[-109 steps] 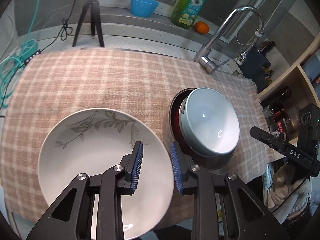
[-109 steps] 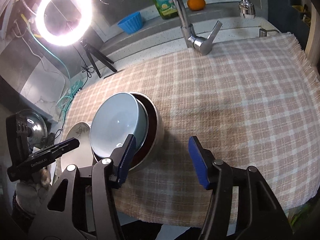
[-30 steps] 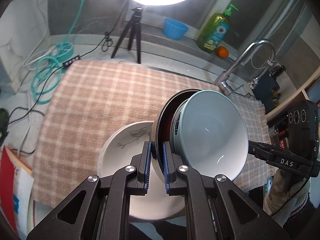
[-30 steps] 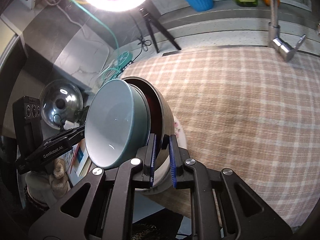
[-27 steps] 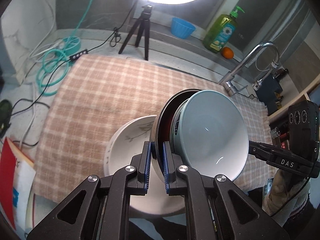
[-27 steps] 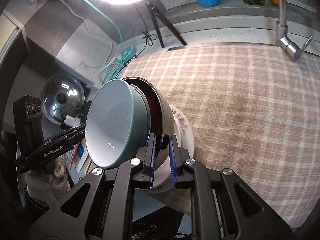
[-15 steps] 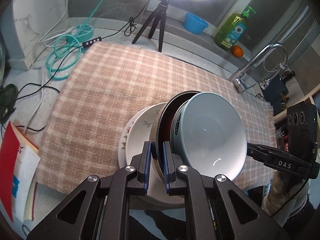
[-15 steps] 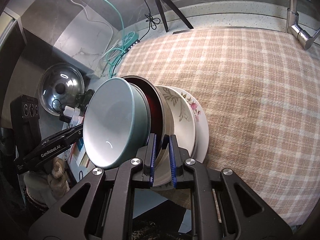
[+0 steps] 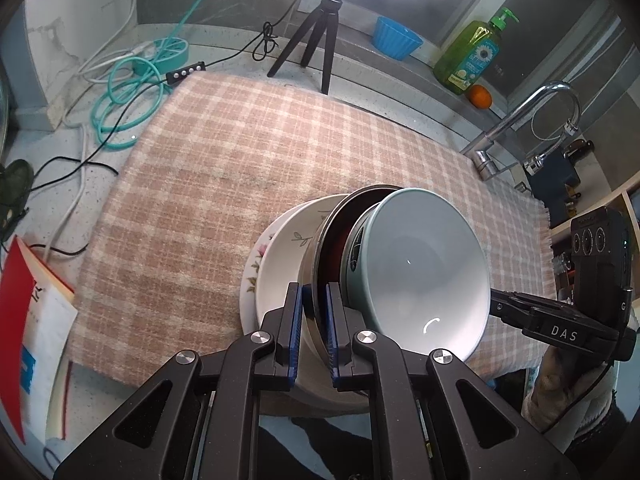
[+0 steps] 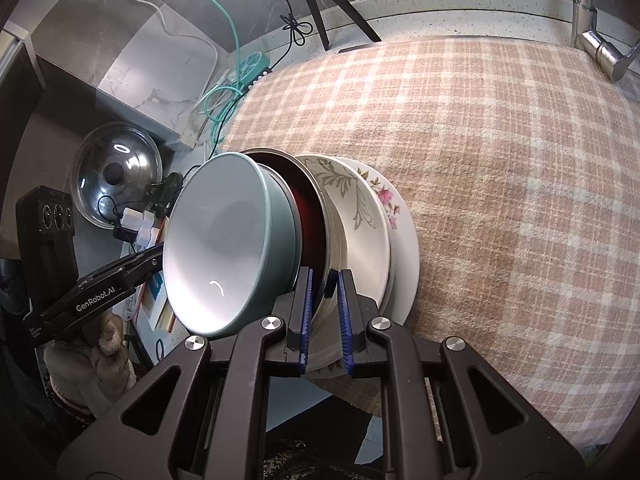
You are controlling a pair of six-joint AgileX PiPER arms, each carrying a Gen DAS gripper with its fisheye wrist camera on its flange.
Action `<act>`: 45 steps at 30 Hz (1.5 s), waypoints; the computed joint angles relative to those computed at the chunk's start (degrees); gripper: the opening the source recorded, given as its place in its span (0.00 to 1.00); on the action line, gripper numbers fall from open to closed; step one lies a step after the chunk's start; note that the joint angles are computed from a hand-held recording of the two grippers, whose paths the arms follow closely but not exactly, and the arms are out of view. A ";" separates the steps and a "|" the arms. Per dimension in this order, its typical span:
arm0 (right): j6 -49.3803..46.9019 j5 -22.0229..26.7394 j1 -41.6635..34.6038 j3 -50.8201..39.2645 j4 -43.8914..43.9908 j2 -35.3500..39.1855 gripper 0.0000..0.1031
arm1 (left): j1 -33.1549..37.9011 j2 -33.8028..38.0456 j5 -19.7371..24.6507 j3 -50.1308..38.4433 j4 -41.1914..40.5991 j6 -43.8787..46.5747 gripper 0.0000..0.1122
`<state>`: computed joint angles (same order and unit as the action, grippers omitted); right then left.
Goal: Organize plates and bowls
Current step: 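Lift the bowl stack with the right gripper and carry it onto the plate stack, then lower the bowl stack onto the plates and open the right gripper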
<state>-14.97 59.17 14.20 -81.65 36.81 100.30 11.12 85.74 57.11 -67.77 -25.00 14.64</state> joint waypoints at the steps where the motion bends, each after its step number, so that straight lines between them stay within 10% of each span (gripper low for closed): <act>1: -0.10 0.04 -0.05 -0.01 0.10 -0.03 0.13 | -0.02 0.06 0.03 -0.04 0.05 0.00 0.07; 38: -1.25 -1.59 -0.93 2.71 -5.60 -8.18 0.28 | 0.89 -10.10 -3.44 5.56 1.16 -2.65 0.10; 45: -3.27 -3.61 -1.75 5.47 -7.37 -13.16 0.54 | -6.23 -15.17 -5.29 7.49 8.55 -11.09 0.43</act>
<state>-18.24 55.56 12.45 -76.18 29.44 87.15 4.89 70.57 51.81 -60.29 -16.45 3.55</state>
